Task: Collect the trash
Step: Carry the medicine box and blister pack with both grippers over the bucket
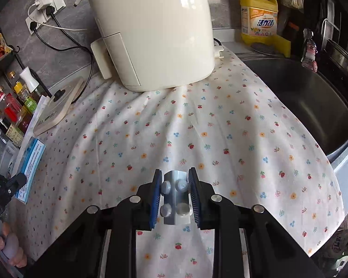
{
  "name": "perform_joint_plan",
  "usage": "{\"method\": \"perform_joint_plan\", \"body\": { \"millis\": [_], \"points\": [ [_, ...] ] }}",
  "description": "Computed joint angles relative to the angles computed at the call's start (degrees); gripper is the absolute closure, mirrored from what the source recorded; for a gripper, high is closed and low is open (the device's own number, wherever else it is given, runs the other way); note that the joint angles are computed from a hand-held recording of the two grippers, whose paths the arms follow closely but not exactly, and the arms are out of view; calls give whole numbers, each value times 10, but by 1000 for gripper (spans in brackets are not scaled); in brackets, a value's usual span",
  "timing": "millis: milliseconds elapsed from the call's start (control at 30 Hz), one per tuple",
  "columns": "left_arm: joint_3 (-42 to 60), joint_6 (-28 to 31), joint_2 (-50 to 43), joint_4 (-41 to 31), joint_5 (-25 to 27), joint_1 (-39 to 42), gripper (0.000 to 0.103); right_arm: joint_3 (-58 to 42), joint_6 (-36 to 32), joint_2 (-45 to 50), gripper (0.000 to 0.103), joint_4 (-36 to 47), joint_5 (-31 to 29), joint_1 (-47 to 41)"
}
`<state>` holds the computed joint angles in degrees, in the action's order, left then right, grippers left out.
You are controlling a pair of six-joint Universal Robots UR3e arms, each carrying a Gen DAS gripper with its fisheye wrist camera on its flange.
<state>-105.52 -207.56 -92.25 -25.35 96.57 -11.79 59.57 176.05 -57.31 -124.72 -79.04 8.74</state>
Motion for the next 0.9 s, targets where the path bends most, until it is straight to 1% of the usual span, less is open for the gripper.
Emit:
{"method": "perform_joint_plan", "body": {
  "millis": [100, 267, 333, 467, 600, 700, 800, 867, 900],
  "points": [
    [19, -34, -17, 2, 24, -48, 36, 113, -31, -84, 79, -23, 6, -30],
    [94, -77, -72, -15, 66, -137, 36, 275, -62, -229, 79, -42, 39, -109],
    [131, -92, -100, -22, 80, -171, 36, 328, -88, -291, 79, -31, 53, -147],
    [224, -110, -166, -47, 102, -236, 36, 408, -173, -416, 79, 19, 80, -243],
    [328, -121, -232, -88, 113, -291, 36, 462, -266, -540, 78, 116, 134, -386],
    [409, -124, -281, -124, 117, -327, 36, 481, -364, -629, 78, 239, 190, -529],
    [499, -129, -335, -165, 121, -364, 36, 484, -498, -700, 78, 389, 227, -681],
    [560, -130, -371, -193, 124, -387, 36, 482, -603, -740, 78, 495, 235, -787],
    [590, -132, -389, -207, 123, -397, 36, 482, -647, -750, 78, 535, 233, -832]
  ]
}}
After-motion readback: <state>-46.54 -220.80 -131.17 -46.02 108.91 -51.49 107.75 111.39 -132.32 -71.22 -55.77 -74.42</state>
